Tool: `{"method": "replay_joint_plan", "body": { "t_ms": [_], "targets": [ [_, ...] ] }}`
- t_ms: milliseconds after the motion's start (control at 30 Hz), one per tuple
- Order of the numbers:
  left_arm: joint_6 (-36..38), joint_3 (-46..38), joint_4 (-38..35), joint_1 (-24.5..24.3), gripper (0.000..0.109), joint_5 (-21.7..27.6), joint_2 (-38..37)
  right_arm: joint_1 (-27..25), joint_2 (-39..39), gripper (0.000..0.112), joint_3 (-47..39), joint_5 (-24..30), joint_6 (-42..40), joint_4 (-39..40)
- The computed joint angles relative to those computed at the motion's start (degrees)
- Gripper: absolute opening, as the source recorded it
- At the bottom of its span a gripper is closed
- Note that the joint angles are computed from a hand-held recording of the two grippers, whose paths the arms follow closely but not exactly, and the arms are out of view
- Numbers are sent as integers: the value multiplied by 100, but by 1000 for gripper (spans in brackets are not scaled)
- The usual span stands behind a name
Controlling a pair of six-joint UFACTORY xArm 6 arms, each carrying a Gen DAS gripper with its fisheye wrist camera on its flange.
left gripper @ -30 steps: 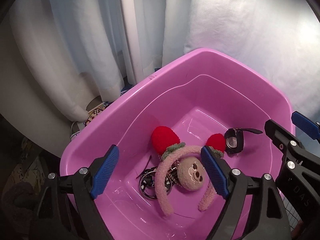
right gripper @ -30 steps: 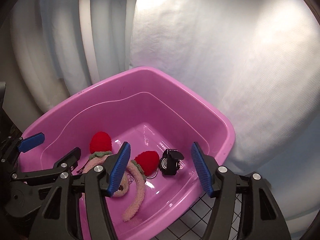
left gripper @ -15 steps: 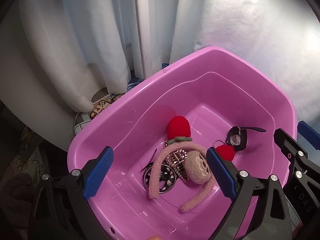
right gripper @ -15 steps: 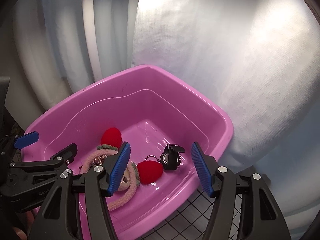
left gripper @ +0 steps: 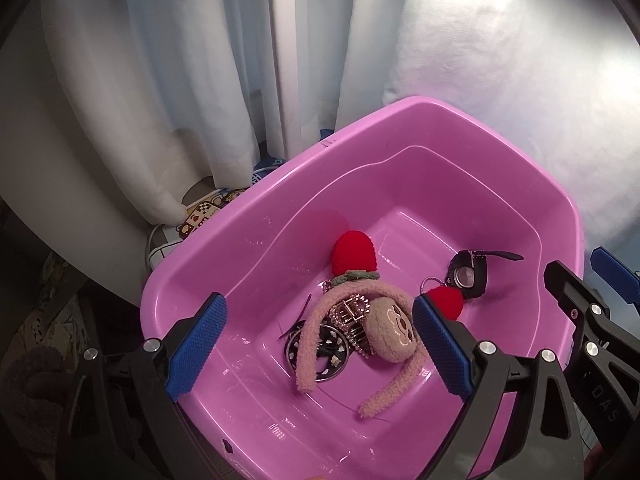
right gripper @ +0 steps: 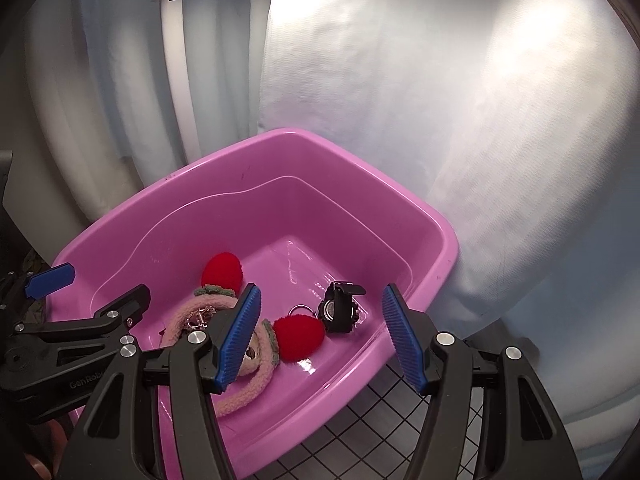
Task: Organize jewelry
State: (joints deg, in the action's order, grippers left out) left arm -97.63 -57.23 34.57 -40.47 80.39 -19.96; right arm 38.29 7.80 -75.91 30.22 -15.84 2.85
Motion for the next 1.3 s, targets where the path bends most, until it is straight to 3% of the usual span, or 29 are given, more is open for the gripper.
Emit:
{"method": "replay_joint_plan", "body": {
  "t_ms": [1300],
  "targets": [
    [-110, 92, -119, -25, 92, -9, -138, 31, -223, 61, 201, -28, 95, -140]
  ]
}}
